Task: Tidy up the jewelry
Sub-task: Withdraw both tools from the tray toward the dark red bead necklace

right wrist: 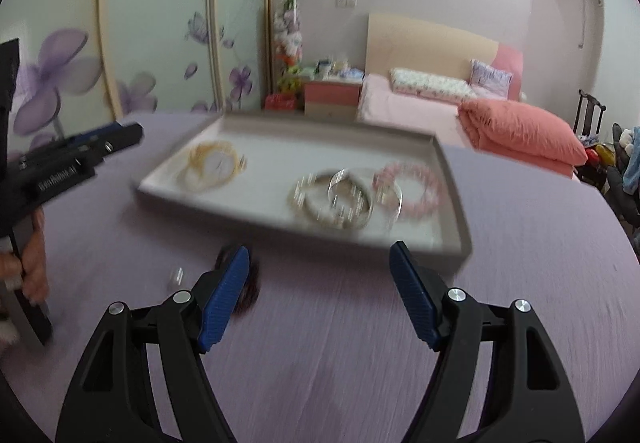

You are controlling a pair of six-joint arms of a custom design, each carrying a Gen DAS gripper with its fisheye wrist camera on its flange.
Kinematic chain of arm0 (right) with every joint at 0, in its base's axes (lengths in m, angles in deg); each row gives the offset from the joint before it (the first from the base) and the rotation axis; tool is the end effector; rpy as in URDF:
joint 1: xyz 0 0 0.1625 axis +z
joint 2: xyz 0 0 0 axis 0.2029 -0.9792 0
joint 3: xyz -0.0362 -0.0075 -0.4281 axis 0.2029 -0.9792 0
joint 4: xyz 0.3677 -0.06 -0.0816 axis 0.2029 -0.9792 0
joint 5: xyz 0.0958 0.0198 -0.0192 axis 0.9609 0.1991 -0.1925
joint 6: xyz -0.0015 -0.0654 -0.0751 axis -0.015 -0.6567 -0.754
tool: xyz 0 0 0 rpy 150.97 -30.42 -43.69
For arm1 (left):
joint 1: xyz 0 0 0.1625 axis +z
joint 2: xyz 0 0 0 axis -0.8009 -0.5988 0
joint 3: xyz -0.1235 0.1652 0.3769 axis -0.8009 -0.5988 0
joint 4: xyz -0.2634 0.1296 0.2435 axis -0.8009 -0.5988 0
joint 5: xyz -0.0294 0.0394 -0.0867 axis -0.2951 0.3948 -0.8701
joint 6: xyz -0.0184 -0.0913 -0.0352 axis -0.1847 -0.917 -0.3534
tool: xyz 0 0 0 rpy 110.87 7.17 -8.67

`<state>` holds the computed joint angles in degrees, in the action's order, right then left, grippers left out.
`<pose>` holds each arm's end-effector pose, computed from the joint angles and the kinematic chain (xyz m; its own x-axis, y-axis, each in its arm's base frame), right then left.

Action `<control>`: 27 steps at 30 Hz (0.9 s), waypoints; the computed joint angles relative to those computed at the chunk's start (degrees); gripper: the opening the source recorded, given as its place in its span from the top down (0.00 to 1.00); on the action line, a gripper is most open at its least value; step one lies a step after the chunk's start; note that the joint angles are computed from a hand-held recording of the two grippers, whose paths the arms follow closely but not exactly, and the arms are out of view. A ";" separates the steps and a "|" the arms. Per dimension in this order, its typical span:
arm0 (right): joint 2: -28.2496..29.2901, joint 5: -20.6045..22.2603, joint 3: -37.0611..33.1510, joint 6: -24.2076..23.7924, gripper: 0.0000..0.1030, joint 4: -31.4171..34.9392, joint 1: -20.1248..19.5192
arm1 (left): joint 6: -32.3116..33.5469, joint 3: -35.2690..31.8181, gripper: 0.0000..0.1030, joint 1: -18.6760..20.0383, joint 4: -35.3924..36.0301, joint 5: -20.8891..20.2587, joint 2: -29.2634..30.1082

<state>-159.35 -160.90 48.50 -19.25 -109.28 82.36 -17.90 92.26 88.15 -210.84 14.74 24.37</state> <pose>0.1300 -0.4434 0.2995 -0.6809 -0.2607 0.6844 -0.6678 0.6048 -0.4340 -0.3300 -0.4972 0.0905 -0.7316 0.1168 -0.6716 0.6320 0.4855 -0.6040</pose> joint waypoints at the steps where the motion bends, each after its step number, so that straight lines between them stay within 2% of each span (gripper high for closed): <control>1: -0.64 -0.44 0.74 0.45 0.29 0.56 -0.03 | -1.60 1.73 0.59 -0.44 0.56 0.48 -0.95; 6: -3.32 -2.42 3.90 4.04 0.29 3.45 -0.01 | -9.28 8.14 0.58 -2.19 3.76 3.11 -4.90; 10: -4.46 -3.87 5.88 5.56 0.29 3.58 0.37 | -14.02 10.98 0.58 -2.93 5.66 3.53 -6.94; 19: -5.02 -4.69 7.02 6.70 0.29 4.28 0.88 | -16.89 12.40 0.58 -4.73 8.30 3.03 -7.63; 27: -3.44 -5.40 4.80 7.79 0.33 8.17 1.50 | -17.11 11.16 0.57 -4.12 9.03 3.80 -7.40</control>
<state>-162.79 -166.30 53.30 -11.45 -101.11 83.86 -35.01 103.42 84.03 -201.81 18.54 16.97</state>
